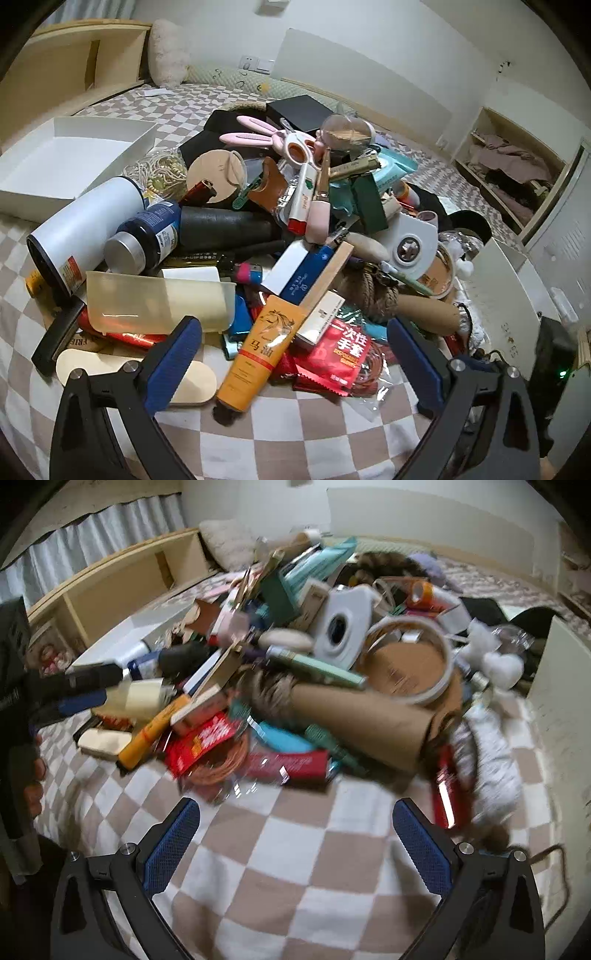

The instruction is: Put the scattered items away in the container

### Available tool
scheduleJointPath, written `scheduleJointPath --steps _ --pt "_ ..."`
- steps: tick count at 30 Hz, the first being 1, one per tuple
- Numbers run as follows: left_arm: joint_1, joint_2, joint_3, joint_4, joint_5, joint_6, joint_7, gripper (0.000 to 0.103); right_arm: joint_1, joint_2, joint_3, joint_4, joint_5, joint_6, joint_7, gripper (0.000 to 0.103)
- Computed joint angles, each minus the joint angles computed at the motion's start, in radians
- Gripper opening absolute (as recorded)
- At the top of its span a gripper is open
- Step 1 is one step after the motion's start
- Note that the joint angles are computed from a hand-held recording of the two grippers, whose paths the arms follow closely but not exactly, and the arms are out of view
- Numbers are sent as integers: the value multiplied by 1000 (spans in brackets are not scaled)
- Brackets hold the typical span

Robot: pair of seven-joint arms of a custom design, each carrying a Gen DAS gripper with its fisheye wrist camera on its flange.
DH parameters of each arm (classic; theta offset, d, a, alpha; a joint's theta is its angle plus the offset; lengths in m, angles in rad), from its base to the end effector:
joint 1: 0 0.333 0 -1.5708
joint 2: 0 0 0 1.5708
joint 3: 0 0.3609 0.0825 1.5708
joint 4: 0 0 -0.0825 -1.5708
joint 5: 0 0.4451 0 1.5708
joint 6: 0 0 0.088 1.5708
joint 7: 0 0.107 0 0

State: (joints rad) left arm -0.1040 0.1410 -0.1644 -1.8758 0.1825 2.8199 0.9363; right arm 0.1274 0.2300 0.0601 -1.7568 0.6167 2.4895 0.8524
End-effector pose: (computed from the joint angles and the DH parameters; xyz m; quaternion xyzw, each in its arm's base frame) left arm 0.6808 -0.1902 0.5509 -0.7199 0.5715 -0.3528 0.1755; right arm 0.7197 0.1300 0.5092 -0.8086 0.4803 -0.0834 0.3295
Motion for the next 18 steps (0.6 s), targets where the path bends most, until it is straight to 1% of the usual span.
scheduleJointPath --steps 1,5,6,7,8,9,10,12,14,18 --pt "5 1 -12 1 -27 -2 31 89 1 1 -1 0 -6 -13 6 103" --pt "12 17 -49 17 -121 -27 159 85 8 15 -8 7 -41 -61 55 103" --pt "11 22 -55 22 -137 -33 188 81 11 18 -10 8 -54 -67 65 103" --pt "10 26 -62 27 -156 -38 216 77 15 18 -10 5 -69 -59 65 103" --pt "11 31 -67 32 -176 -44 244 75 19 16 -11 1 -86 -50 67 103" --pt "10 37 -72 37 -193 -53 268 71 24 14 -11 -5 -103 -42 70 103" --pt "9 43 -75 44 -206 -65 288 64 30 11 -13 -12 -124 -32 73 103" --pt "2 58 -75 61 -215 -102 317 56 40 7 -15 -25 -162 -12 79 103" --pt "-10 73 -68 79 -202 -137 322 55 48 3 -16 -36 -191 5 85 103" --pt "-30 97 -52 106 -161 -176 298 54 41 4 -11 -32 -180 -4 88 103"
